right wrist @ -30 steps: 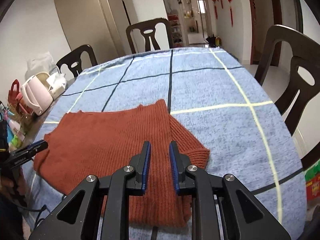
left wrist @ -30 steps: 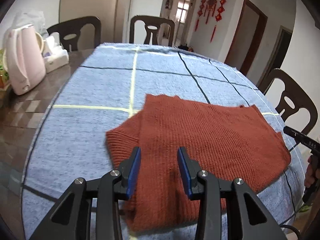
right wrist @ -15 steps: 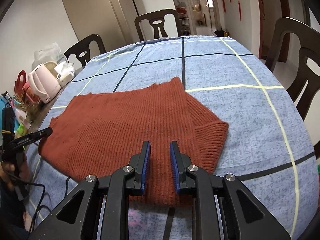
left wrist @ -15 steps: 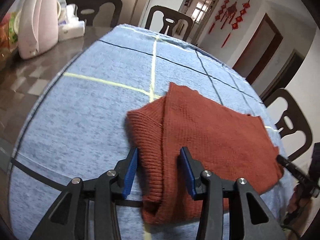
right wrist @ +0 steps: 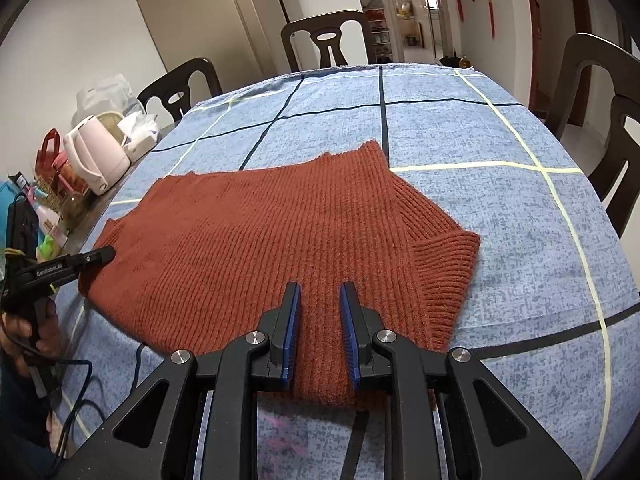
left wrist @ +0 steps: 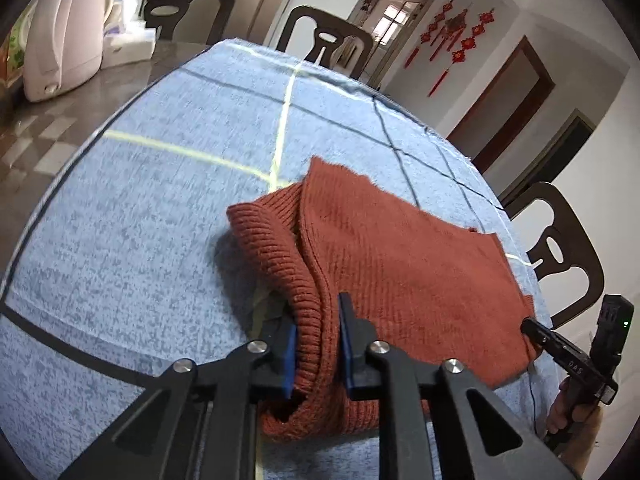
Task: Fold small clothes
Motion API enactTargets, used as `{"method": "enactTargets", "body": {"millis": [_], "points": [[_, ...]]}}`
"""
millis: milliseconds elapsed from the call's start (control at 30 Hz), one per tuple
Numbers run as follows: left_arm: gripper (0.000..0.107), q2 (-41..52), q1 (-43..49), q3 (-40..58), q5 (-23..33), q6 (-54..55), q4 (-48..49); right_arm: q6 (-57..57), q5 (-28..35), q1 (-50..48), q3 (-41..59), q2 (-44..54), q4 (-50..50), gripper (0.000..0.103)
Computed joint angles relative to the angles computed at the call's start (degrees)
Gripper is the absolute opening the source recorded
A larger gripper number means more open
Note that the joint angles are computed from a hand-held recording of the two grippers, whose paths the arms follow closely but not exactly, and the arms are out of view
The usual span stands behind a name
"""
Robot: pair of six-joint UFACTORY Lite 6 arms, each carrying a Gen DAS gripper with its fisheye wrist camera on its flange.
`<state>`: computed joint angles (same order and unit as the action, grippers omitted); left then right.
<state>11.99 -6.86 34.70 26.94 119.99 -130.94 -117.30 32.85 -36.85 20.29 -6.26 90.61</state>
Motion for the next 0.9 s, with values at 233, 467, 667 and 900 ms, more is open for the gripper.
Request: {"method": "enactTargets", "body": {"millis": [233,467,667,900], "points": [[0.017,-8.43,-4.29,2.90,0.71,-14.27,13.27,0.53,1.86,-2.31,-0.77,-0.96,-1.80,0.021],[0.017,1.17,-18.11,14.43,-0.58,-14.21,10.37,1.60,4.93,-6.41,-0.58,-0.29,-4.21,0.021],[0.019,13.89,-24.82,22.77,-0.22,-16.11,13.86,4.34,8.29,-10.10,0.07,0.79,-7.98,0.021],[0.032,-0.17,-22.32,9.83,2.84,-7.88,8.13,11.01,18.91,-13.56,4.51,7.01,-12.96,0.037]]}}
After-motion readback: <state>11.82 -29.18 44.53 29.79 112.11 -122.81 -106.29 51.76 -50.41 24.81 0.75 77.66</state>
